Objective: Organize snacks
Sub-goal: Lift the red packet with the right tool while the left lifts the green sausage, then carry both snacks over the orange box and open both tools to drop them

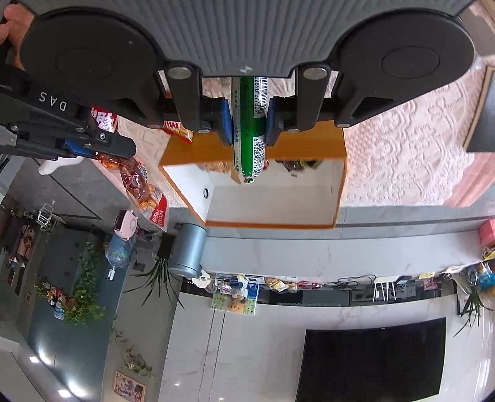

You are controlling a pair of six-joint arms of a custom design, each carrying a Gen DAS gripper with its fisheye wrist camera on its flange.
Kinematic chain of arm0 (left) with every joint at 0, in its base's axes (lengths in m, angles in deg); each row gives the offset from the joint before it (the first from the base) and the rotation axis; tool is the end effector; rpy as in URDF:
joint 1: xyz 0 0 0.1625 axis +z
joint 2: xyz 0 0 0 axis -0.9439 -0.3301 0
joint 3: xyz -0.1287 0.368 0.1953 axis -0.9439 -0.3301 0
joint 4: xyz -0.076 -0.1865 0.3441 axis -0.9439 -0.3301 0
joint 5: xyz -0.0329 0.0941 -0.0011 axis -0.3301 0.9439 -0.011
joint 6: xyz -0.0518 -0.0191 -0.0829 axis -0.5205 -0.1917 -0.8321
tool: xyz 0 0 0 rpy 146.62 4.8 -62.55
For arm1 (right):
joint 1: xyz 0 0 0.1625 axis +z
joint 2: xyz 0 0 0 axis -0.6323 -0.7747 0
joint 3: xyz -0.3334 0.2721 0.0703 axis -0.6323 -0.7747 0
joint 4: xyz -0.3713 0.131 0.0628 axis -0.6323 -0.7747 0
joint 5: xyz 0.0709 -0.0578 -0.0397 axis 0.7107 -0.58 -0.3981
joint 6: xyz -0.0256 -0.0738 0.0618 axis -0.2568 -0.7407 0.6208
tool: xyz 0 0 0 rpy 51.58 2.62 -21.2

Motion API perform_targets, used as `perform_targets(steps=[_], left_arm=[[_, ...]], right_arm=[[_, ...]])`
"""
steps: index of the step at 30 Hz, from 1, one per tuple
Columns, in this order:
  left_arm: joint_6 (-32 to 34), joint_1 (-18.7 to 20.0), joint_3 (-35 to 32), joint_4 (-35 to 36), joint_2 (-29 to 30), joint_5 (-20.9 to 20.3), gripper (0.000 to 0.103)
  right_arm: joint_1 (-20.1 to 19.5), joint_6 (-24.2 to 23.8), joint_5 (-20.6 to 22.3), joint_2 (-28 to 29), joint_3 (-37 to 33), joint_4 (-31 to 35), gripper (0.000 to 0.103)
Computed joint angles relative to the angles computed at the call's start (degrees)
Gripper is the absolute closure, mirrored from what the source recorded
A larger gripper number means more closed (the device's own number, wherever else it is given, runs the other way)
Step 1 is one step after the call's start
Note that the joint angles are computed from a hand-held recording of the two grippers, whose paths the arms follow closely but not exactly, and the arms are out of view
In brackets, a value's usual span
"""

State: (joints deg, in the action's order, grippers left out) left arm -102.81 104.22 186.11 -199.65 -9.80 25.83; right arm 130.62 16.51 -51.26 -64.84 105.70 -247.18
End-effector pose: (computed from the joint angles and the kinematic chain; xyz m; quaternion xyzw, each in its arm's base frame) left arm -0.4088 -0.5333 0.0795 0.1546 0.8427 -0.4417 0.2663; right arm 0.1408 -0.5776 0.3990 0.3538 -0.8349 0.3771 0.1888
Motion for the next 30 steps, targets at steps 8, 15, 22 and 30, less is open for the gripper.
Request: perform_targets(steps=[8,15,22,30], left_arm=[[3.7,2.3,-4.8,0.5,0.8,-1.2,0.079],[5.5,4.6,-9.1,2.2,2.3,-2.4,0.079],[4.5,7.4,-12.4,5.5,3.4,-4.3,0.079],[2.9,10.5,-16.9,11.6,5.4,-7.1,0.079]], right_arm=[[2.8,-0.5,-1.6,6.0,-9.4,3.4,0.086],[4.6,-0.2,-4.9,12.7,-18.3,6.8,0.086],[5.1,-0.8,-9.8,19.5,-25.5,9.2,0.086],[4.9,-2.5,-14.5,26.3,-32.6,11.5,0.086]])
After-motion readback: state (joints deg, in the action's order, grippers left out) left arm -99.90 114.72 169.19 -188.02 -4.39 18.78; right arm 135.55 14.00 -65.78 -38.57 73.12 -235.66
